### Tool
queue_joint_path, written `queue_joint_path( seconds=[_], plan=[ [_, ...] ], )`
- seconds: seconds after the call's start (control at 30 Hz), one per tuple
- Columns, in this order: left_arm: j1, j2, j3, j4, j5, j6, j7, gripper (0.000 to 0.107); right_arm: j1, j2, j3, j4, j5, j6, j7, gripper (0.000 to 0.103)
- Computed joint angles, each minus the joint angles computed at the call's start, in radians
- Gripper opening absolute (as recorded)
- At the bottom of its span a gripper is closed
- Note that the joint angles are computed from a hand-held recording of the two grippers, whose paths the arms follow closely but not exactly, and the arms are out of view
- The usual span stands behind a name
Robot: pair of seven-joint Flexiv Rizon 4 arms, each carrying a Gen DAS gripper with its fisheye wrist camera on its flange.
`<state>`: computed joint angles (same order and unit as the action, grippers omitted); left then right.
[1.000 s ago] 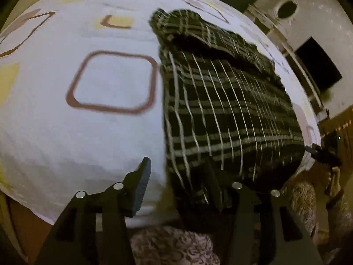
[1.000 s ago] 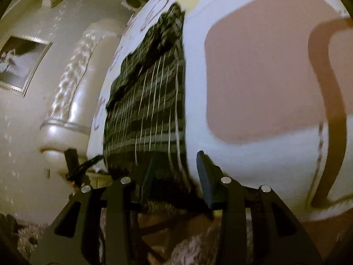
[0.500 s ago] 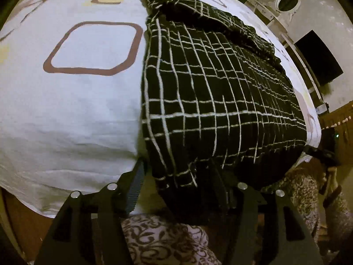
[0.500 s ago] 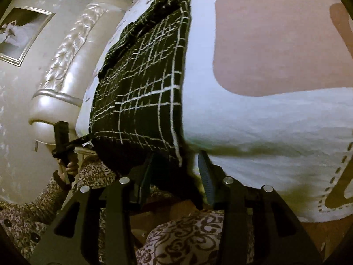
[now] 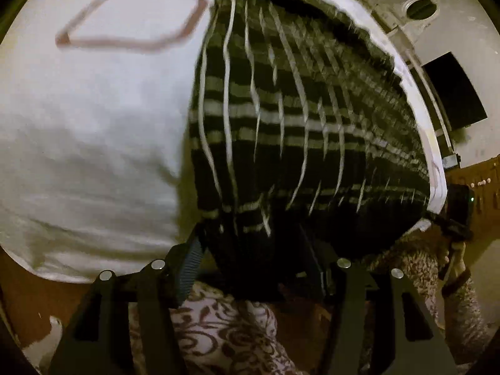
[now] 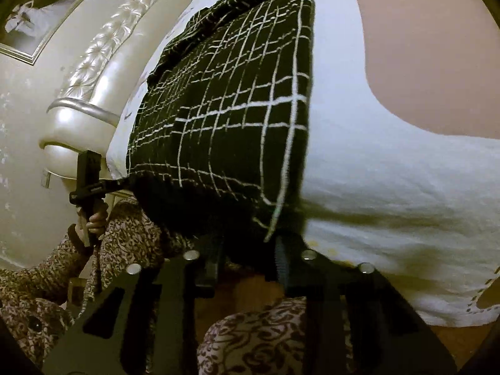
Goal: Fold small clothes
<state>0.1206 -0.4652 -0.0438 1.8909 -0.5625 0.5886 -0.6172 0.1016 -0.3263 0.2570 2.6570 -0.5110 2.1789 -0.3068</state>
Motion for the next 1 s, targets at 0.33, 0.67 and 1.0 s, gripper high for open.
queue_joint_path(
  seconds=[0.33, 0.67, 1.0],
  plan=[
    [0.033, 0.011, -0.014, -0.003, -0.055, -0.088, 0.039, 0.01, 0.049, -0.019, 0.002, 0.015, 0.105, 0.141, -0.048, 0.009],
    [0.062, -0.024, -0.049, -0.132, -0.311, -0.256, -0.038, 0.01, 0.053, -0.081, -0.028, -0.05, 0.169, 0.412, -0.025, 0.009],
    [0.018, -0.247, -0.102, -0.381, -0.318, -0.173, -0.315, 0.01, -0.025, -0.228, -0.089, -0.203, 0.226, 0.396, 0.13, 0.009]
  ],
)
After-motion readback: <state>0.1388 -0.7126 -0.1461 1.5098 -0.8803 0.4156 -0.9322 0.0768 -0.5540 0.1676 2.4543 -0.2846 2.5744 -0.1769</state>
